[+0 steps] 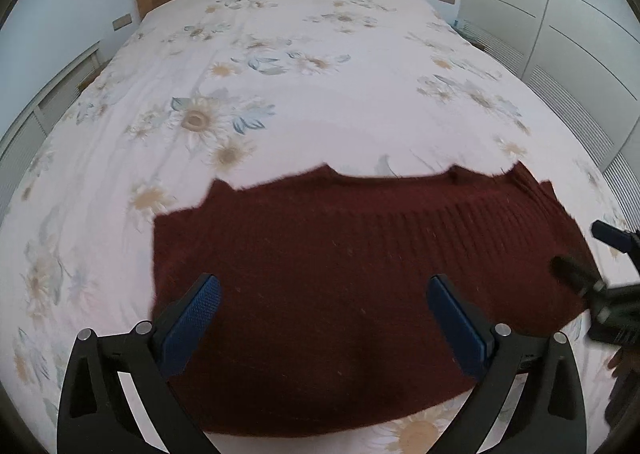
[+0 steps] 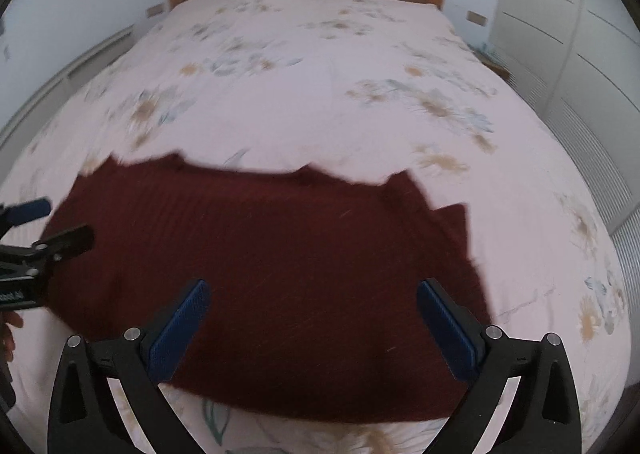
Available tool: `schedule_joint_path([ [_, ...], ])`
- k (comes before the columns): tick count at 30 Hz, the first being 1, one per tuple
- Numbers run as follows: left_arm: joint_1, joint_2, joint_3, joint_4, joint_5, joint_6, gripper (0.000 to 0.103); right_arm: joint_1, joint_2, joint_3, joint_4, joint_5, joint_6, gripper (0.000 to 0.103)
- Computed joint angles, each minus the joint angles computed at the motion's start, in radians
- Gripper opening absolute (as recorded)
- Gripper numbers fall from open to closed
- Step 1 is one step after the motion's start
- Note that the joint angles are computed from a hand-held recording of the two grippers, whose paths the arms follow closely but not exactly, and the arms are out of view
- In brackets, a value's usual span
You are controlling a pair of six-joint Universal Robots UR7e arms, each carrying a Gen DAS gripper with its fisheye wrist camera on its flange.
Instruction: Fold small clothes
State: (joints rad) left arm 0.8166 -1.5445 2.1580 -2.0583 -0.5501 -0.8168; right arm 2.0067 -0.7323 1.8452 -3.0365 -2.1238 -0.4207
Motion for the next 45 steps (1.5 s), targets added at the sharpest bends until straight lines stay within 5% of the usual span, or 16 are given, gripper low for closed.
schedule_joint_path([
  [8, 0.058, 0.037, 0.067, -0.015, -0.073, 0.003, 0.102, -0.030, 0.071, 0.064, -0.124, -0.057, -0.073, 0.103],
  [13, 0.064, 0.006, 0.105, -0.037, -0.048, 0.039, 0.102, -0.073, 0.046, 0.084, -0.159, -0.038, -0.052, 0.103],
  [21, 0.076, -0.099, 0.167, -0.031, -0.030, 0.035, 0.102, -0.110, -0.014, 0.115, -0.171, -0.062, -0.069, 0.103],
  [37, 0.053, -0.130, 0.205, -0.050, -0.028, 0.020, 0.102, -0.108, -0.022, 0.112, -0.102, -0.090, -0.015, 0.103],
  [45, 0.006, -0.230, 0.136, 0.181, -0.067, -0.075, 0.102, -0.073, -0.088, 0.138, -0.075, -0.054, -0.019, 0.103],
])
